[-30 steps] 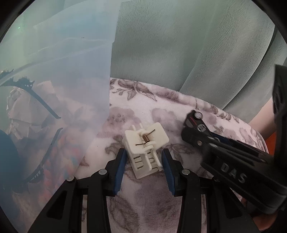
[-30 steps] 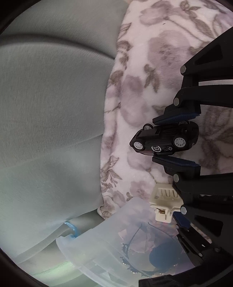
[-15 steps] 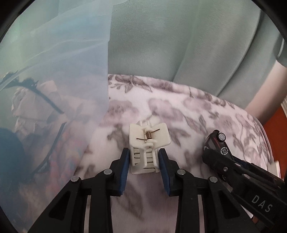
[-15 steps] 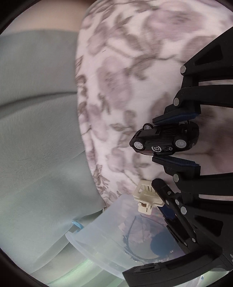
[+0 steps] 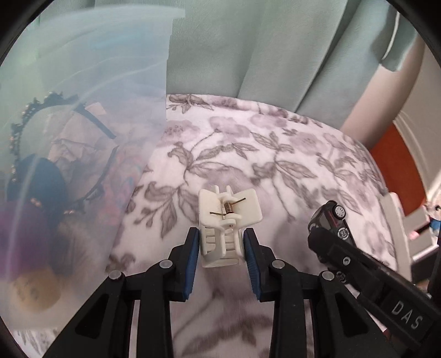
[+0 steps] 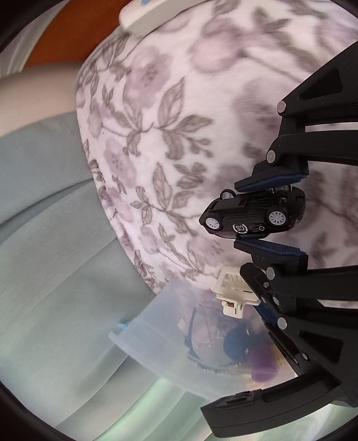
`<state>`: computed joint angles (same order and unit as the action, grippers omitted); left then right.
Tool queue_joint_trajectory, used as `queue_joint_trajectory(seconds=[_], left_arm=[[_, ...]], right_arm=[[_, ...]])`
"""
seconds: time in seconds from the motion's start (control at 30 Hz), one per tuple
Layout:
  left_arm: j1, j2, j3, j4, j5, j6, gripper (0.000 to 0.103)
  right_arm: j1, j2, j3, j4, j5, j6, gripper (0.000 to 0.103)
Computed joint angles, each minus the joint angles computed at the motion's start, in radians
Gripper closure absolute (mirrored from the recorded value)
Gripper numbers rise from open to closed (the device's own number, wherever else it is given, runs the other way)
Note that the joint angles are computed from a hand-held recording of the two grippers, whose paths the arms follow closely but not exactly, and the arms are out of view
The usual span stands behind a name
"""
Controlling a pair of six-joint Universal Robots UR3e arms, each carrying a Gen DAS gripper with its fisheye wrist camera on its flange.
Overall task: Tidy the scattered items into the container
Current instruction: 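Lift and carry the white clip in left gripper while right gripper carries the car over the box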
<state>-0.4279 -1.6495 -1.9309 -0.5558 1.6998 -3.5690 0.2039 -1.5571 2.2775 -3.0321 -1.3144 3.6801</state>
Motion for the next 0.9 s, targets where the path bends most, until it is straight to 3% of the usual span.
queue_joint_trajectory(seconds=[0.2, 0.47, 0.9], left_arm=[[-0.028, 0.164, -0.024, -0.097, -0.006, 0.005, 0.069], [-0.065, 0.336, 0.036, -0.204, -0.001, 0.026, 0.069], [-0.096, 0.518, 0.198, -0.355, 0.019, 0.081, 0.069]], right_arm=[[0.076, -0.217, 0.058, 0.096, -0.083, 0.101, 0.066], [0.212, -0.435, -0.021, 0.271, -0.237, 0.181, 0.066], [0.433, -0.455, -0.243, 0.365, -0.490, 0.229, 0.066]])
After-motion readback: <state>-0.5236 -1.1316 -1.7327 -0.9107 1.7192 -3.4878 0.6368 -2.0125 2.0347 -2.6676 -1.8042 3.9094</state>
